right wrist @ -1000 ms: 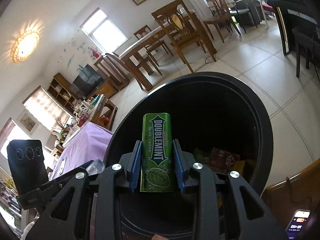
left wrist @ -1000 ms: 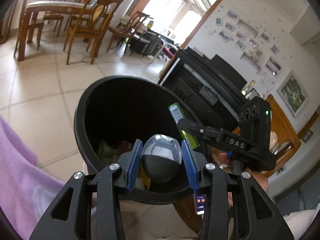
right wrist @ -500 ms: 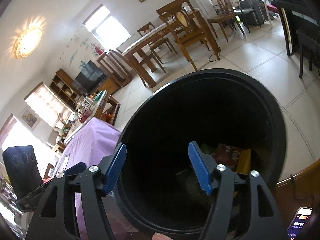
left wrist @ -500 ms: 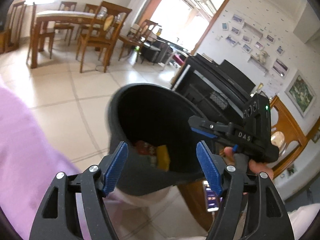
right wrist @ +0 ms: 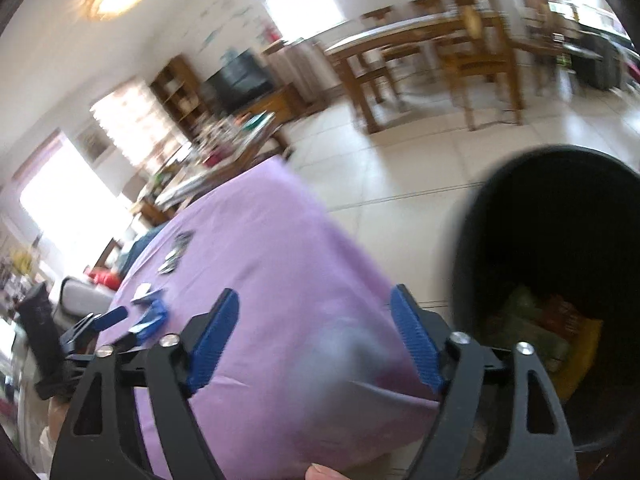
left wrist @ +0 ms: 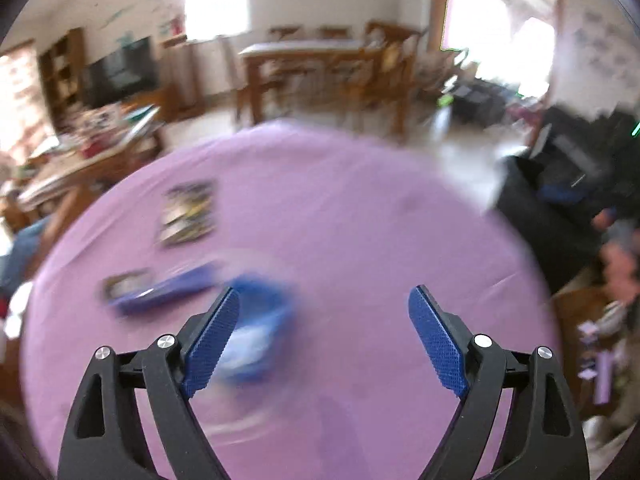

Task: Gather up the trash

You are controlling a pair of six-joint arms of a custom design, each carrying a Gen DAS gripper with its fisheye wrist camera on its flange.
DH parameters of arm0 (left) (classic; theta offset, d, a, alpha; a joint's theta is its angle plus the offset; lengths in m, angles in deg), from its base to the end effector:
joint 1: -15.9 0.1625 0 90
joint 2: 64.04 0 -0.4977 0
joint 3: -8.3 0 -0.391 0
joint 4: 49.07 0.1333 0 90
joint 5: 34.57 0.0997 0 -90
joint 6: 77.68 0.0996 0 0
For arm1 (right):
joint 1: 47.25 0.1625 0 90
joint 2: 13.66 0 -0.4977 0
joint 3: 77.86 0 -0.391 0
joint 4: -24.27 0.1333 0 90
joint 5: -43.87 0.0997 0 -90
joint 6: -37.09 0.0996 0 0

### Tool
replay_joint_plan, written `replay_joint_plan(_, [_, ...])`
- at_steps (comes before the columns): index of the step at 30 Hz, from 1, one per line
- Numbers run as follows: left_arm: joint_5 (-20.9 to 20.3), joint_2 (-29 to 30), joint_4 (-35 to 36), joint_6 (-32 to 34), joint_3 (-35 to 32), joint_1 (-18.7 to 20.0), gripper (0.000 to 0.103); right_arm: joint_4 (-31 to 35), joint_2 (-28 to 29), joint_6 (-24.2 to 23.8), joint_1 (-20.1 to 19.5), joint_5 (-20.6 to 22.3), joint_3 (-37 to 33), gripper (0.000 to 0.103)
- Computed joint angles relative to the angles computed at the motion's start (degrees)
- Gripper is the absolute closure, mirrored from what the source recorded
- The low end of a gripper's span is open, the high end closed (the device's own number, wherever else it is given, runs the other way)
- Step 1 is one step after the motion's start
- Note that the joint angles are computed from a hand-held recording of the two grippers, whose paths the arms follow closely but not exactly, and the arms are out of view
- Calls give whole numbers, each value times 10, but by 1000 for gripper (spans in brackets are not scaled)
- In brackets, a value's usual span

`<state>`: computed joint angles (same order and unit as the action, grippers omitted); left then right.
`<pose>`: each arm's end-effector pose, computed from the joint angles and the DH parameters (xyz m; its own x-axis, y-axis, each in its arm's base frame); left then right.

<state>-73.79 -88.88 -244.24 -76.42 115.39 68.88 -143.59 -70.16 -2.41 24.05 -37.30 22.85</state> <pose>-0.2057 -0.6223 -0.0350 -0.6741 0.1559 -0.7220 0.5695 0.7321 -0.3737 -0.0813 -0.7036 0.2782 -0.9130 -0.3193 0.2539 -0.4068 0.7587 -0.5089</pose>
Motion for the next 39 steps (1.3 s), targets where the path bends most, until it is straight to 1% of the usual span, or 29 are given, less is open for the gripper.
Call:
replay_joint_plan(1, [8,-10,31,-13,2,9,18,6,9,-5,12,-6,-2,20])
replay_joint_plan(2, [6,-19,60,-21,3,20,18,11,21,-11,30,-15,-5,20])
replay_joint_plan(5, [-7,-30,102,-17,-6,42,18,25,58,-15,76,-50,-24,15])
replay_joint_plan(6, [-27,-37,123,-24,-12,53,19,30,69,-15,87,-59,-32,15])
replay_joint_plan(7, [-37,-43,120,-19,-12,57,23,34,80,-12,100,-68,-39,15])
replay_joint_plan(8, [-44,-47,105,-5,-11,62,32,42,96,-8,116,-80,-53,15])
replay_joint_plan(9, [-45,-50,100,1,-11,69,36,47,110,-5,129,-89,-64,15])
replay_joint_plan(11, [-38,-49,91,6,-14,67,56,60,132,0,148,-106,-84,15])
replay_joint_plan(12, [-48,-55,87,5,-11,70,58,66,152,3,163,-122,-103,13])
replay_joint_plan(13, [-79,-68,72,0,-1,79,62,69,159,3,168,-129,-108,13])
replay_joint_plan(14, [-93,-61,66,-9,-8,80,64,79,177,6,177,-144,-126,12])
replay_joint_plan(16, [-103,-74,27,-9,15,82,65,83,209,14,192,-177,-157,12])
replay_joint_plan(18, [-128,-90,1,-20,39,90,65,86,235,25,202,-203,-183,12])
replay_joint_plan(19, [-150,-101,-22,-29,57,96,65,87,248,34,206,-214,-196,12])
replay_joint_plan(21, [-158,-112,-69,-34,85,101,65,93,275,51,213,-240,-226,12])
replay_joint_plan(22, [-178,-120,-108,-41,105,107,65,94,286,58,215,-250,-237,12])
replay_joint_plan(23, [-188,-124,-134,-41,116,108,65,93,297,63,217,-260,-248,10])
replay_joint_plan(25, [-189,-127,-173,-39,131,109,65,59,315,49,227,-285,-253,6])
replay_joint_plan(27, [-218,-130,-193,-47,140,117,65,16,333,24,238,-320,-252,5])
replay_joint_plan(28, [-225,-130,-197,-51,142,118,65,-3,342,8,243,-338,-254,5])
replay_joint_plan(29, [-231,-130,-201,-52,143,120,65,-31,351,-17,247,-354,-252,11])
replay_joint_plan(30, [-238,-130,-202,-52,142,122,65,-39,351,-24,249,-345,-246,19])
replay_joint_plan(31, [-247,-130,-201,-53,141,125,65,-31,349,-22,252,-343,-246,29])
replay_joint_plan(32, [-249,-129,-200,-55,140,125,65,-28,347,-24,253,-340,-244,44])
replay_joint_plan(33, [-256,-129,-199,-54,139,129,65,-26,348,-26,257,-349,-244,44])
replay_joint_plan(34, [-261,-128,-196,-57,137,130,65,-23,347,-25,256,-343,-243,44])
replay_joint_plan(35, [-267,-133,-197,-53,140,137,65,-18,345,-26,254,-328,-239,44])
replay_joint_plan(36, [-269,-132,-200,-56,140,137,65,-25,344,-31,254,-322,-234,44])
replay_joint_plan(39, [-276,-129,-200,-58,137,143,65,-32,330,-22,247,-287,-212,44])
